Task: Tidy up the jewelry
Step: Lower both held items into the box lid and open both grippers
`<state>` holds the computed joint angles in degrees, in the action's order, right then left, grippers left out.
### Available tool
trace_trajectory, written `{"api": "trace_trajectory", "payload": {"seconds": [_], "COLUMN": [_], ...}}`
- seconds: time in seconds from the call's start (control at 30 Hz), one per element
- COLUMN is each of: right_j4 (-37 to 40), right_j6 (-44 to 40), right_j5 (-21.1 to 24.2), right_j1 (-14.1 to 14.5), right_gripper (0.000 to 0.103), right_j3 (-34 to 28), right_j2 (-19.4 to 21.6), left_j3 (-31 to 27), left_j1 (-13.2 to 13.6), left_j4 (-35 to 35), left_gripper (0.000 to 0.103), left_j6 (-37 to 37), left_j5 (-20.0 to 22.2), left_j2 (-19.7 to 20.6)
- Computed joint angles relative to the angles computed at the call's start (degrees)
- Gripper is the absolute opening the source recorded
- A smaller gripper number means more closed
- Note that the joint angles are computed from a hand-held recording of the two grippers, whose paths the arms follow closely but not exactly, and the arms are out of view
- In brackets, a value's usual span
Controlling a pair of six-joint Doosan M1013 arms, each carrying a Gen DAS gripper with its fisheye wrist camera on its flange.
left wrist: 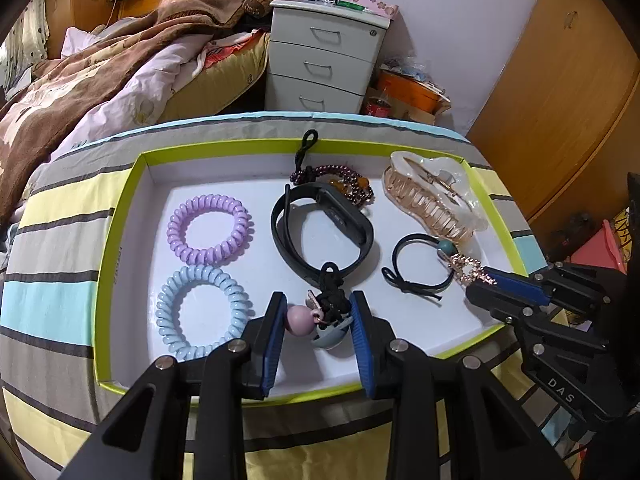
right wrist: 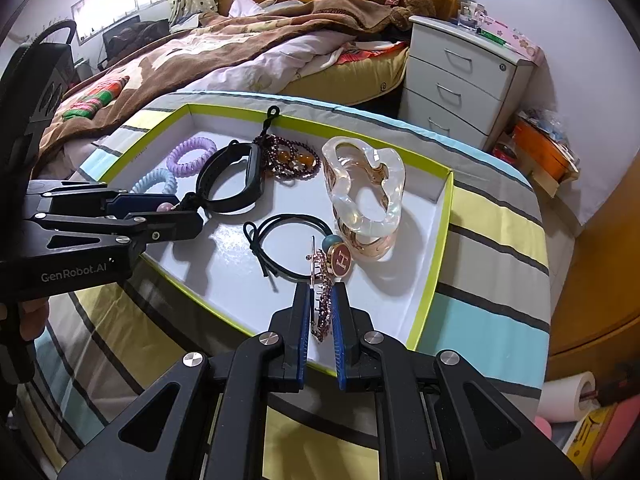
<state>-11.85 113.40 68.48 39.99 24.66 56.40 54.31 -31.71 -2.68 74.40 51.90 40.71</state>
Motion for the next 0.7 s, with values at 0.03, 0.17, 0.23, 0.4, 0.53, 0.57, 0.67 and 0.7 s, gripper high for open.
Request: {"api": "trace_trajectory", "payload": {"seconds": [0.03, 0.17, 0.23, 0.4, 0.53, 0.57, 0.67, 0.7], "right_j4": [-0.06, -0.42, -0.44, -0.43, -1.07, -1.13, -1.24, -1.25], "right_j6": [0.05, 0.3, 0.41, 0.27, 0.04, 0.11, 0.48, 0.69], "right_j5": [0.1, 0.69, 0.68, 0.87, 1.47, 1.5, 1.5, 1.47], "right_j1": [0.02, 0.12, 0.12, 0.13, 0.22, 0.21, 0.19, 0.17], "right_gripper": [0.011, 0.011, 0.011, 0.011, 0.012, 0.013, 0.015, 0.015], "right_j3": [-0.12, -0.92, -0.93, -1.02, -1.46, -1.45, -1.35, -1.26], "right_j2": [0.05, 0.44, 0.45, 0.51, 0.74, 0.73, 0.67, 0.62], "left_j3": [-0.19, -0.21, -0.34, -0.67, -0.88, -0.93, -1.14, -1.19], "left_j1": [0.02, -0.05, -0.05, -0.02, -0.16, -0.17, -0.18, -0.2], "left_j4": [-0.08, 0.26, 0.37, 0.82, 1.37, 1.51, 1.91, 2.03], "left_gripper": [0.034, 0.034, 0.034, 0.034, 0.034, 0.034, 0.034, 0.035], "left_j6": [-0.13, -0.26, -0.38, -0.48, -0.76, -0.8, -1.15, -1.15], "left_j5": [0.34, 0.4, 0.58, 1.14, 1.61, 1.67, 1.95, 2.08], "left_j2": [0.13, 0.15, 0.23, 0.37, 0.41, 0.43, 0.53, 0.55]}}
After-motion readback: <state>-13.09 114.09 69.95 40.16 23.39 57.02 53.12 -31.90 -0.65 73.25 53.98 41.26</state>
